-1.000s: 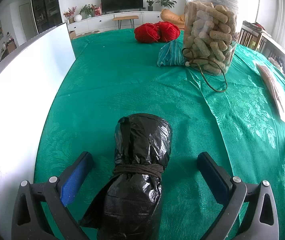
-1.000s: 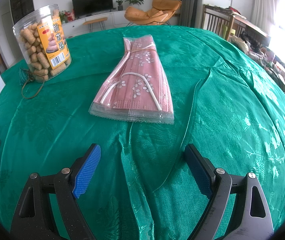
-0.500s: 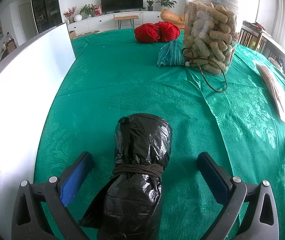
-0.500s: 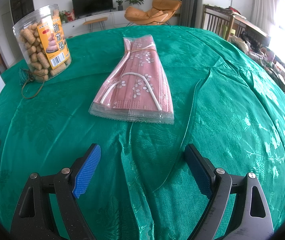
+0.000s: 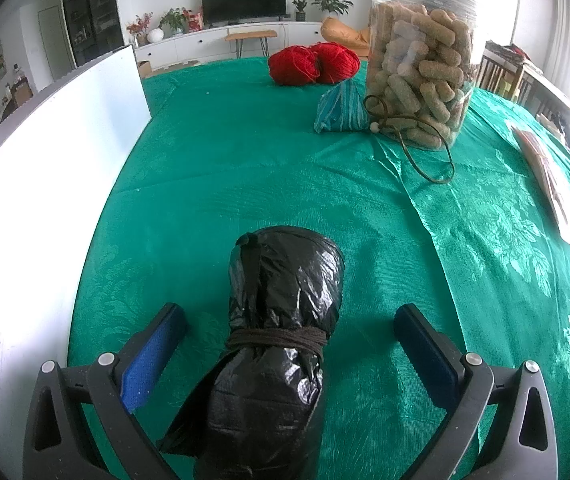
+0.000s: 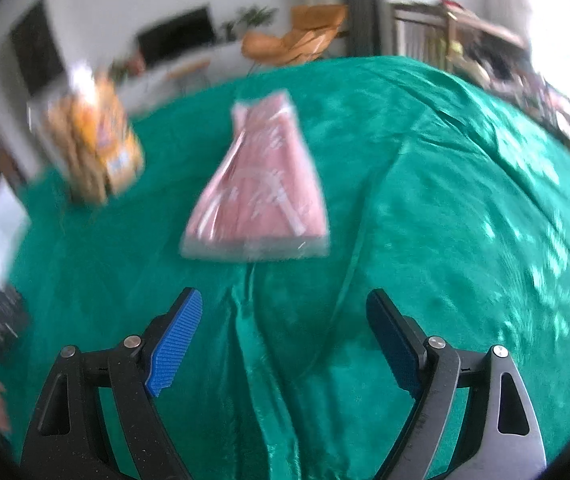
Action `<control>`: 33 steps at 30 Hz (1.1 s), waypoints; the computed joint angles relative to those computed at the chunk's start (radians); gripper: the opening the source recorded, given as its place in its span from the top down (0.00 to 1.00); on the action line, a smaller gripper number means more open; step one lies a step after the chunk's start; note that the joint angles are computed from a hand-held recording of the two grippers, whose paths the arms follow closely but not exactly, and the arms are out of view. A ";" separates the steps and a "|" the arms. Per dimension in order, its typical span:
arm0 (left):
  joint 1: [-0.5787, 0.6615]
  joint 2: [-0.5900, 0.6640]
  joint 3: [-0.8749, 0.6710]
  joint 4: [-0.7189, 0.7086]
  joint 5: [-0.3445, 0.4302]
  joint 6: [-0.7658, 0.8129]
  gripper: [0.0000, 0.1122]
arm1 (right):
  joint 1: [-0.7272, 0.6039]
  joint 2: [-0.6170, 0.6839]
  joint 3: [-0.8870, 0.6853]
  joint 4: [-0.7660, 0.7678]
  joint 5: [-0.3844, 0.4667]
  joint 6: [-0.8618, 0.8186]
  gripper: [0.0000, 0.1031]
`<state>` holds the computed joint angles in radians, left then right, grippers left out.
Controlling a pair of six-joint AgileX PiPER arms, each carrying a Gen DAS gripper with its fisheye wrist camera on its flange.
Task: Organize soft objects
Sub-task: 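Grasp the pink mask package with the right tool while the left tool holds the black bundle, then carry both items over the white box and open both tools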
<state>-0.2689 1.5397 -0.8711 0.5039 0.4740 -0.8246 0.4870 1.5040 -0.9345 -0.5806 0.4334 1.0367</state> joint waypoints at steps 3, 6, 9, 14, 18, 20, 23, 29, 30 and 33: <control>0.028 0.004 -0.050 -0.185 0.075 0.223 0.08 | -0.078 0.026 -0.091 0.163 0.028 -0.123 0.16; 0.051 -0.001 -0.071 -0.298 0.115 0.342 0.08 | -0.109 0.203 -0.391 0.358 0.211 -0.400 0.16; 0.059 -0.025 -0.048 -0.329 0.108 0.367 0.08 | -0.108 0.421 -0.691 0.426 0.368 -0.536 0.16; 0.035 -0.069 -0.009 -0.242 0.111 0.302 0.37 | -0.056 0.711 -1.109 0.368 0.663 -0.578 0.18; 0.040 -0.118 0.032 -0.261 0.067 0.347 0.66 | -0.021 0.636 -0.998 0.333 0.591 -0.556 0.86; 0.060 -0.165 0.073 -0.353 0.016 0.430 0.67 | -0.019 0.556 -0.889 0.366 0.529 -0.543 0.87; 0.061 -0.252 0.124 -0.443 -0.020 0.487 0.67 | -0.013 0.397 -0.692 0.387 0.434 -0.530 0.87; 0.056 -0.381 0.140 -0.546 -0.001 0.546 0.67 | 0.049 0.162 -0.469 0.411 0.350 -0.479 0.87; 0.054 -0.398 0.137 -0.542 0.009 0.541 0.67 | 0.053 0.141 -0.454 0.413 0.345 -0.481 0.87; 0.069 -0.455 0.133 -0.577 0.043 0.570 0.67 | 0.105 0.080 -0.429 0.404 0.345 -0.453 0.87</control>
<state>-0.1999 1.0842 -0.7379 -0.0732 0.5166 -0.2550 0.5919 1.5841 -1.3639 -0.1765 0.7784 0.5838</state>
